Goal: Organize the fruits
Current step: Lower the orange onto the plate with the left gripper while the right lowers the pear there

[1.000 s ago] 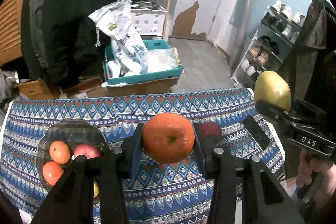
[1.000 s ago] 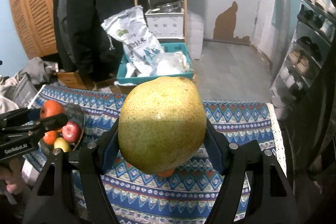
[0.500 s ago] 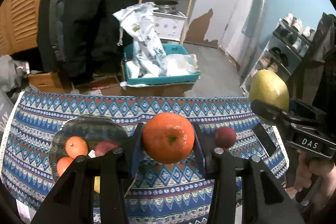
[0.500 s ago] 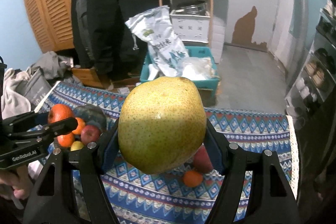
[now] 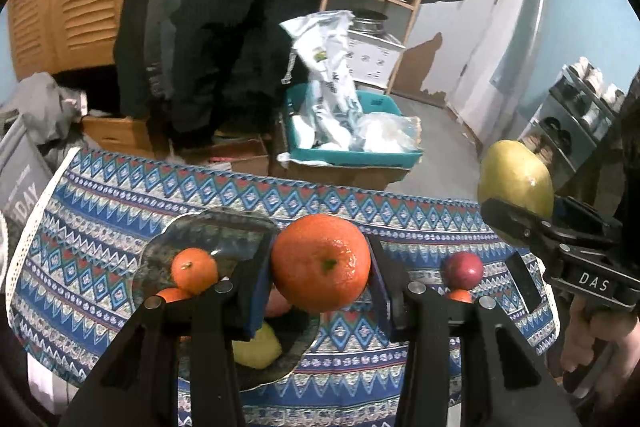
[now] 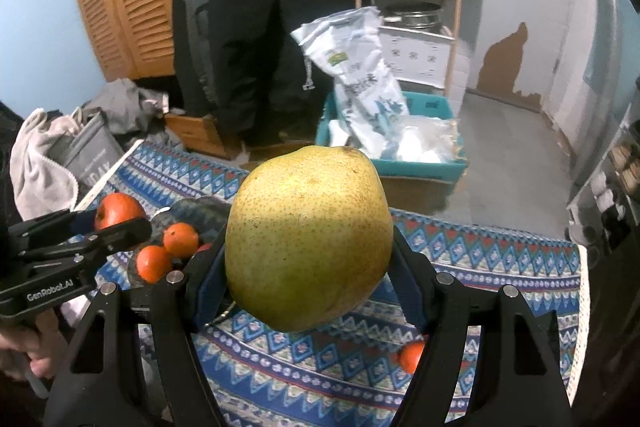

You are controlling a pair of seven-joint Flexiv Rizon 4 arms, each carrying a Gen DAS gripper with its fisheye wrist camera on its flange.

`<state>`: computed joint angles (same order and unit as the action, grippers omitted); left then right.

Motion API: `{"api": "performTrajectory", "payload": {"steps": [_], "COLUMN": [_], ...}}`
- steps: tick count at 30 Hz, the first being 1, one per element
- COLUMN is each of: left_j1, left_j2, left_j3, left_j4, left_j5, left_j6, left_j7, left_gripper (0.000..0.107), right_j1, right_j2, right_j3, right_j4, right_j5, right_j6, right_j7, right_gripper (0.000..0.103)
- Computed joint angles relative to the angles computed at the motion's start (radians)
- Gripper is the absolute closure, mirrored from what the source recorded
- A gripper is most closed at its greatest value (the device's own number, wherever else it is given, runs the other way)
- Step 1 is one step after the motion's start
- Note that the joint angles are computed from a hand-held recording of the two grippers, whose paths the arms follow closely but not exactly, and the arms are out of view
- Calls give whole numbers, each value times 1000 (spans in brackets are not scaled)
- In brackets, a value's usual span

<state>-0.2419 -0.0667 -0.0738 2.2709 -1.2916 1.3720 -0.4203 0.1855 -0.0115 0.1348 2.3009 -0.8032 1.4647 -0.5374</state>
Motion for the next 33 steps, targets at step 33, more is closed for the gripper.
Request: {"api": "performTrajectory", "payload": {"steps": [33], "left_j1": [221], "left_j2": [-213], "left_j3": [-26], "left_j4": [-42], "left_j5": [207], "left_j6": [-27], "left_j7": [-166], "left_gripper": [62], "right_j1": [183], "right_j2": [-436], "right_j3": [92], "right_j4": [-412], "right_j5": [560], "right_j6": [-182], "right_j7": [-454], "right_gripper": [31]}}
